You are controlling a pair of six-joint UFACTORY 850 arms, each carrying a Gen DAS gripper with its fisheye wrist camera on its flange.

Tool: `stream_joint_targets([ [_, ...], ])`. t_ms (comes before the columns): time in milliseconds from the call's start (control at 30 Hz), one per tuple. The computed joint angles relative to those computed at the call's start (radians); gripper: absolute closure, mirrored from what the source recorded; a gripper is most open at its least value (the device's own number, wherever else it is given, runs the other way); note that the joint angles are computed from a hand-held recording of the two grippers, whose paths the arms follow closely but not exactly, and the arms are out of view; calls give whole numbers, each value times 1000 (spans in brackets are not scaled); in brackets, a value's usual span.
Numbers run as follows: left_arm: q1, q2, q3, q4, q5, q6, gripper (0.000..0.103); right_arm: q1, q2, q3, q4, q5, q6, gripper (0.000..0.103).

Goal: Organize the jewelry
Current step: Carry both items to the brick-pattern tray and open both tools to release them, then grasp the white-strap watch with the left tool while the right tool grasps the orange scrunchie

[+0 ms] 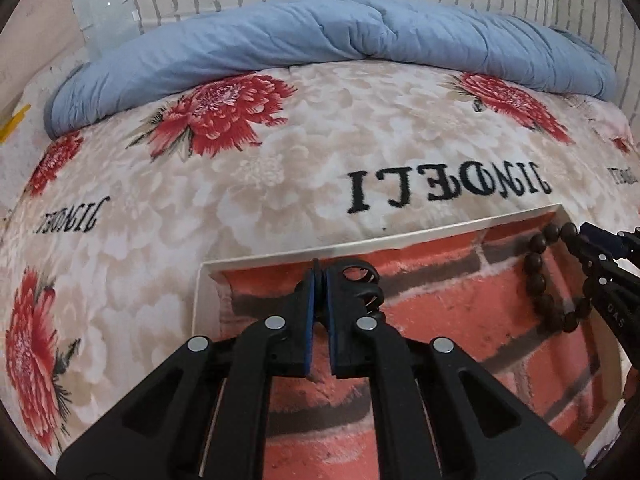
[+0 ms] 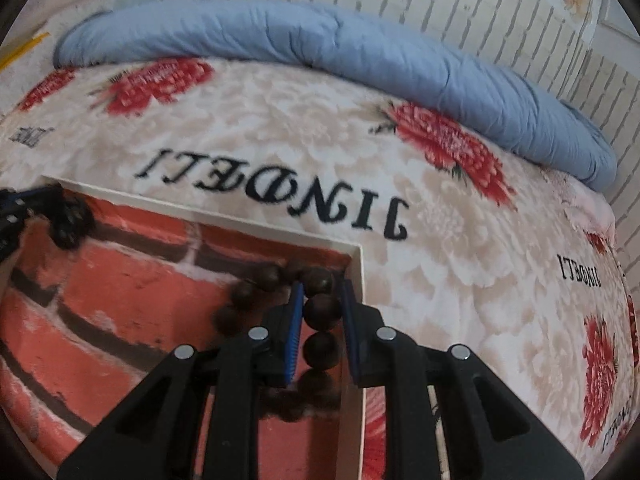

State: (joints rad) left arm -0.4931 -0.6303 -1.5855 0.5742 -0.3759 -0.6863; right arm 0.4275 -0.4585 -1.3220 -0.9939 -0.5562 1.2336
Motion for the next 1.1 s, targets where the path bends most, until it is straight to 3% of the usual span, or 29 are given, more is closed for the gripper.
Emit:
stream_joint_targets([
  [233, 11, 6, 12, 6, 4, -27, 94, -17, -29, -8, 108, 20, -99, 83],
  [300, 12, 12, 18, -4, -1, -23, 89, -13, -20, 2, 86, 27, -77, 75],
  [333, 13, 17, 23, -18, -3, -13, 82, -13, -9, 11, 82, 39, -72, 63],
  [433, 9, 49, 56, 21, 10, -62, 59, -9, 38, 49, 29, 65, -10, 55],
  [500, 0, 85, 94, 107, 18, -140, 52, 0, 70, 72, -21, 51, 44, 48],
  [567, -9, 132, 136, 168, 16, -200, 39, 9, 114, 105, -68, 42, 100, 43],
  [633, -15, 179, 182, 215, 29, -250, 20, 21, 156, 138, -100, 22, 146, 33],
  [733, -31, 269, 273, 374, 36, -409, 7, 42, 226, 201, -144, 11, 219, 25],
  [833, -56, 348, 347, 525, -23, -547, 5, 63, 290, 260, -148, -4, 258, 24],
  [900, -64, 393, 383, 504, -56, -532, 5, 79, 331, 298, -144, -20, 272, 23],
  [1000, -73, 476, 455, 469, -80, -516, 5, 112, 406, 365, -159, -52, 310, 12],
  [1100, -81, 550, 523, 496, -98, -545, 5, 156, 481, 432, -196, -95, 375, 12],
])
